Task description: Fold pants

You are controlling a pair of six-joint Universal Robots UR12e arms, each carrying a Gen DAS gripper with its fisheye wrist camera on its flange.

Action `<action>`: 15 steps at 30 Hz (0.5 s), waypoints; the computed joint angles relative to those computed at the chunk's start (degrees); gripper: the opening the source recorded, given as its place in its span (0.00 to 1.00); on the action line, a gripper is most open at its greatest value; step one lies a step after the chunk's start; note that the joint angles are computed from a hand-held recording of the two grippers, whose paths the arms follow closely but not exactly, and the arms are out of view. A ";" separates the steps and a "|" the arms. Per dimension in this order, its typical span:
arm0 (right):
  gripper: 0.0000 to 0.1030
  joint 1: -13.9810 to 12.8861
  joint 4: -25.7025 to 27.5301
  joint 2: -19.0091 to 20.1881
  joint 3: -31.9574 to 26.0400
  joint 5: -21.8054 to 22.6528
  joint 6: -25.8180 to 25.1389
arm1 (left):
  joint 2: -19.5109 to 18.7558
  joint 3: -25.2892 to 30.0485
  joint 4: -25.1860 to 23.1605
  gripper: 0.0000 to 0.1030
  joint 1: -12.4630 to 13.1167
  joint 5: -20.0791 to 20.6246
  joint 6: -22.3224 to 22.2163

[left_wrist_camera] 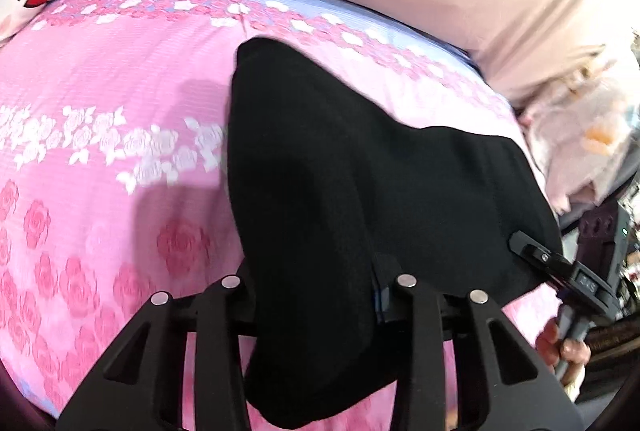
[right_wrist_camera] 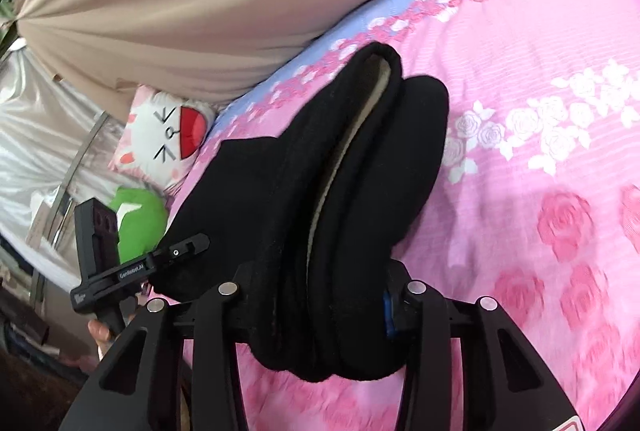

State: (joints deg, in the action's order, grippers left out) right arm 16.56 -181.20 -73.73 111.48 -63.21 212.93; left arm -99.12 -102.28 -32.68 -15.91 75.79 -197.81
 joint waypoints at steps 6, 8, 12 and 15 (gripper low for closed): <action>0.58 -0.17 5.34 -2.05 3.59 -1.90 -0.50 | 0.51 -2.42 -2.93 0.76 -0.38 2.50 -2.87; 0.62 -1.13 1.91 -1.55 4.78 0.87 1.24 | 0.45 -2.98 -1.24 0.87 -0.01 1.41 -4.26; 0.83 -1.30 -0.57 -0.66 4.59 3.17 0.00 | -0.93 -1.71 -0.48 0.95 -1.35 4.26 -2.81; 0.86 -0.44 -0.41 -0.09 3.56 1.38 -1.45 | -2.00 -0.74 0.45 0.95 -2.29 6.32 -1.69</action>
State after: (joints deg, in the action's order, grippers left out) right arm 16.12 -181.61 -73.82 115.05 -61.84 211.48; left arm -101.12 -103.02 -32.22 -18.20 82.10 -199.50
